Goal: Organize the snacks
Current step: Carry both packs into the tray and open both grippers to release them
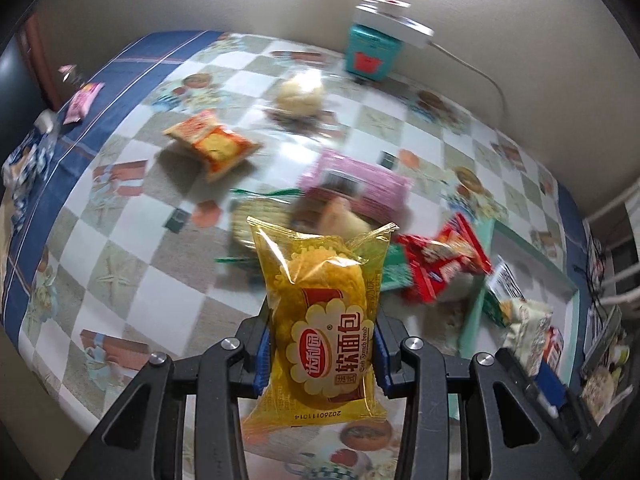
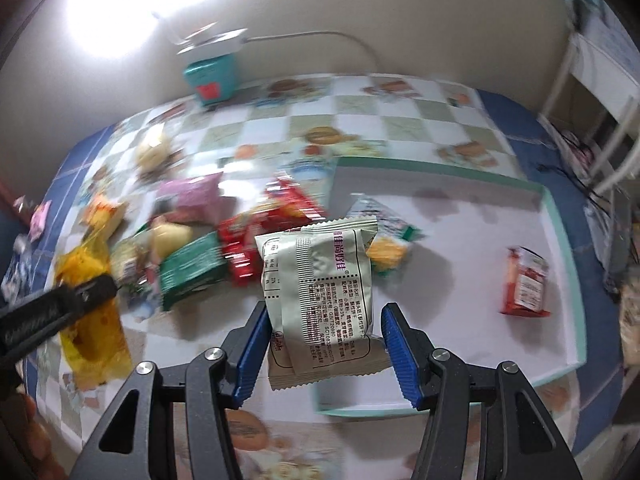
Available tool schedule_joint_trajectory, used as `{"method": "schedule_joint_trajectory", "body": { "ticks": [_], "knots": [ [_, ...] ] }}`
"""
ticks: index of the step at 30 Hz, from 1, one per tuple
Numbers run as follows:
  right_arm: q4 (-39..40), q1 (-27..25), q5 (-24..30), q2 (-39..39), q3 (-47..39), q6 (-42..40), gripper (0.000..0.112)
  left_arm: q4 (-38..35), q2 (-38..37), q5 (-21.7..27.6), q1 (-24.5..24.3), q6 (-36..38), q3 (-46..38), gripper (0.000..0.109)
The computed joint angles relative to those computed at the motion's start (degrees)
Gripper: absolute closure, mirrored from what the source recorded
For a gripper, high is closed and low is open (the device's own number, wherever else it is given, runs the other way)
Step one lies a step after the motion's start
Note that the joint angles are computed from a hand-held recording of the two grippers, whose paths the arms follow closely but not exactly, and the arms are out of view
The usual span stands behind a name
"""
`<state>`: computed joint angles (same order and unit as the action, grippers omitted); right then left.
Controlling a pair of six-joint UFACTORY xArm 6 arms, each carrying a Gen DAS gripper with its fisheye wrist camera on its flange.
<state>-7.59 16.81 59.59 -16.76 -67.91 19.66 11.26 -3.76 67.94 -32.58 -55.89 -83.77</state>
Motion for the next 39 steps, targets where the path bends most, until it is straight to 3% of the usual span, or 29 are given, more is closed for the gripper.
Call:
{"method": "schedule_joint_trajectory", "body": {
  "ticks": [11, 23, 39],
  "knots": [
    [1.28, -14.18, 2.97, -3.54, 2.47, 1.35, 0.053, 0.84, 8.64, 0.99, -7.37, 2.64, -10.76, 0.067],
    [1.54, -23.1, 4.85, -4.35, 3.72, 3.63, 0.053, 2.46, 19.2, 3.32, -12.8, 6.68, -23.18, 0.067],
    [3.1, -26.04, 6.58, -3.03, 4.05, 3.88, 0.052, 4.06, 28.23, 2.64, -15.88, 14.91, -32.88, 0.066]
  ]
}}
